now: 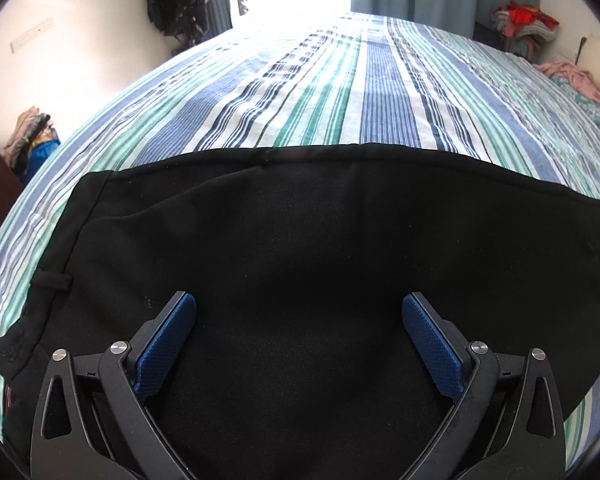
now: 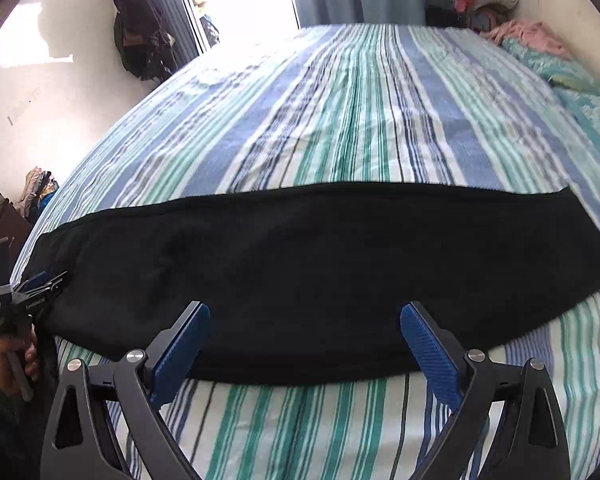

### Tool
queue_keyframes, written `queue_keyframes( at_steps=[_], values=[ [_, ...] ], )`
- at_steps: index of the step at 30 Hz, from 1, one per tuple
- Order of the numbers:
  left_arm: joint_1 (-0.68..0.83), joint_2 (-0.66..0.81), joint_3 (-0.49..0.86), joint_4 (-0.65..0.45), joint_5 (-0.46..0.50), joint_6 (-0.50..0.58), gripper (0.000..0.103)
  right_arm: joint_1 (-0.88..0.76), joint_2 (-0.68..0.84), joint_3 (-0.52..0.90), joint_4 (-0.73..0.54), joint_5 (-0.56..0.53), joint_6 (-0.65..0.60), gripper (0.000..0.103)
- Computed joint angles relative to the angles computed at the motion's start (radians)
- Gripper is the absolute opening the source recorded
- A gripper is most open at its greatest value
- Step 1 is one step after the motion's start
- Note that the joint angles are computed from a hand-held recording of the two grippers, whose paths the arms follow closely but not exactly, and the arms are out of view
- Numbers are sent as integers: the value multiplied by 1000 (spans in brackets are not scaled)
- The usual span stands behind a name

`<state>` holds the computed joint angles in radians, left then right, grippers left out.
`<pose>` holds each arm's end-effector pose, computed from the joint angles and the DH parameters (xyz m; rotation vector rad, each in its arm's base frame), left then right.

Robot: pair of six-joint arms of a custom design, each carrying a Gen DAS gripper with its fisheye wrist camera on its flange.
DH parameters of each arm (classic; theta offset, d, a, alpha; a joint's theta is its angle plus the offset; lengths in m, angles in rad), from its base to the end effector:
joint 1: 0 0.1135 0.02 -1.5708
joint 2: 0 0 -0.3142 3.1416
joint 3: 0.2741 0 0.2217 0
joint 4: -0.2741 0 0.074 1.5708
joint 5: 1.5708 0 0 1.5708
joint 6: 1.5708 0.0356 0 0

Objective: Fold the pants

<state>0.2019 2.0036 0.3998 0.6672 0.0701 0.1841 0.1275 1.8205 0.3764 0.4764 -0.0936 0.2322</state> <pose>0.2646 0.0516 0.0952 0.0065 2.5055 0.0715 0.2438 0.0346 0.1237 0.0964 2.5509 0.2596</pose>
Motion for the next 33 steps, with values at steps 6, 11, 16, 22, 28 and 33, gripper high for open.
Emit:
queue_keyframes(
  at_steps=[6,11,16,22,28,33],
  values=[
    [9,12,-27,61,12,5,103,-442,176,57,8,-52,-391,95],
    [3,27,-45,114,7,1,103,-801,188,286,-172,34,-438,94],
    [6,37,-54,144,13,2,103,-851,269,540,-352,-66,-329,94],
    [11,48,-60,168,21,2,102,-719,414,655,-350,46,-304,54],
    [9,48,-60,167,18,2,102,-757,195,327,-68,-86,-308,6],
    [-2,41,-52,148,1,0,102,-884,-229,-110,67,-245,-412,6]
  ],
)
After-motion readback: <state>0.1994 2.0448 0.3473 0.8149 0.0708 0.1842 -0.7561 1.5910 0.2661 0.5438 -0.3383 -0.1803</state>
